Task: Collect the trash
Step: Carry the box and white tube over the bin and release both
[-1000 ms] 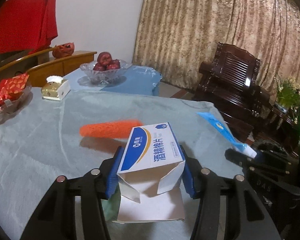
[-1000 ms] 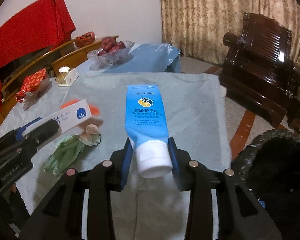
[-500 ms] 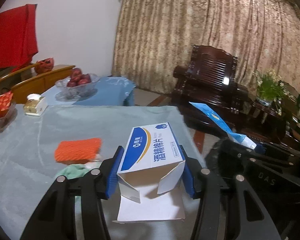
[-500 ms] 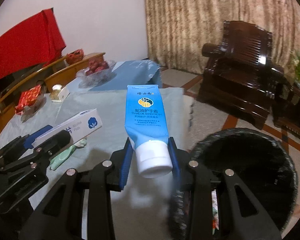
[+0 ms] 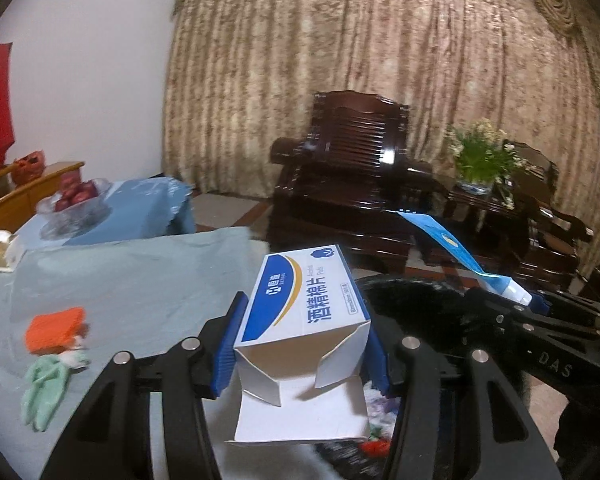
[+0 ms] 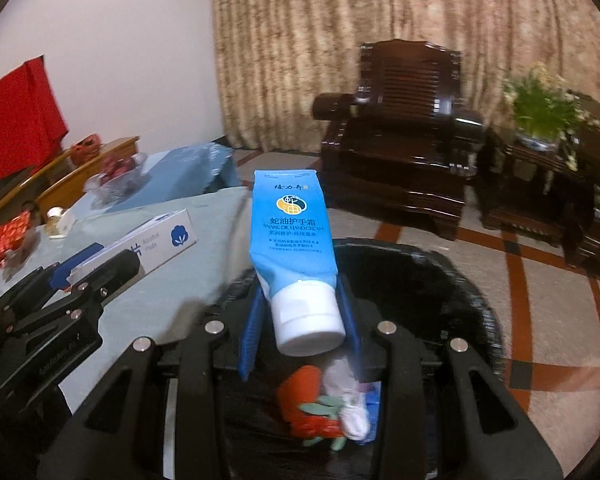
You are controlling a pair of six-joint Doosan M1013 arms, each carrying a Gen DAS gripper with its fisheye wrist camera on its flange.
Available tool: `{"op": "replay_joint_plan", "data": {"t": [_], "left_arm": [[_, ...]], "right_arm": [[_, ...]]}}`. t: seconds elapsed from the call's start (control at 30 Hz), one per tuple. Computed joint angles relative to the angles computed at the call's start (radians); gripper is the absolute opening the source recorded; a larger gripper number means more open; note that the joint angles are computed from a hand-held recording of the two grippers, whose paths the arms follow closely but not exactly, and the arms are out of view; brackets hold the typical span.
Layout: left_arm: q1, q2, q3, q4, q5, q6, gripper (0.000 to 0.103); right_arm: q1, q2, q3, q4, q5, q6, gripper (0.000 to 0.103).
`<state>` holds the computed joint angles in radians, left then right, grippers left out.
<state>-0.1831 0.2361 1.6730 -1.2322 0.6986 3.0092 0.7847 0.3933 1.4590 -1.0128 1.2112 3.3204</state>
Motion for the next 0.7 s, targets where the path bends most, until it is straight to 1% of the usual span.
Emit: {"op": "replay_joint_plan", "data": {"t": [0.17, 0.33, 0.43, 0.57, 0.6, 0.67, 0.7], "left_arm": [[-0.045, -0.006, 0.013, -0.007, 0.001, 0.013, 0.053], [-0.092, 0.003, 0.01, 0.047, 0.011, -0.019, 0.053], [-0.11, 0.014, 0.002, 0.089, 0.024, -0.049, 0.053], [-0.124, 0.026, -0.006, 0.132, 0.038, -0.081, 0.055], [-0.128, 0.028, -0.009, 0.141, 0.039, -0.089, 0.056], [-0.131, 0.032, -0.015, 0.158, 0.049, -0.106, 0.068], [-0.131, 0.032, -0.016, 0.16, 0.048, -0.112, 0.072]], "right_arm": [[0.001, -0.026, 0.05, 0.002, 0.039, 0.039, 0.034], [-0.005, -0.049, 0.106, 0.029, 0.057, 0.076, 0.034], [-0.015, -0.054, 0.128, 0.055, 0.056, 0.087, 0.034], [-0.024, -0.058, 0.155, 0.081, 0.045, 0.098, 0.034], [-0.026, -0.057, 0.157, 0.089, 0.044, 0.1, 0.034], [-0.03, -0.056, 0.165, 0.101, 0.039, 0.111, 0.035], [-0.031, -0.055, 0.167, 0.111, 0.042, 0.116, 0.039]]}}
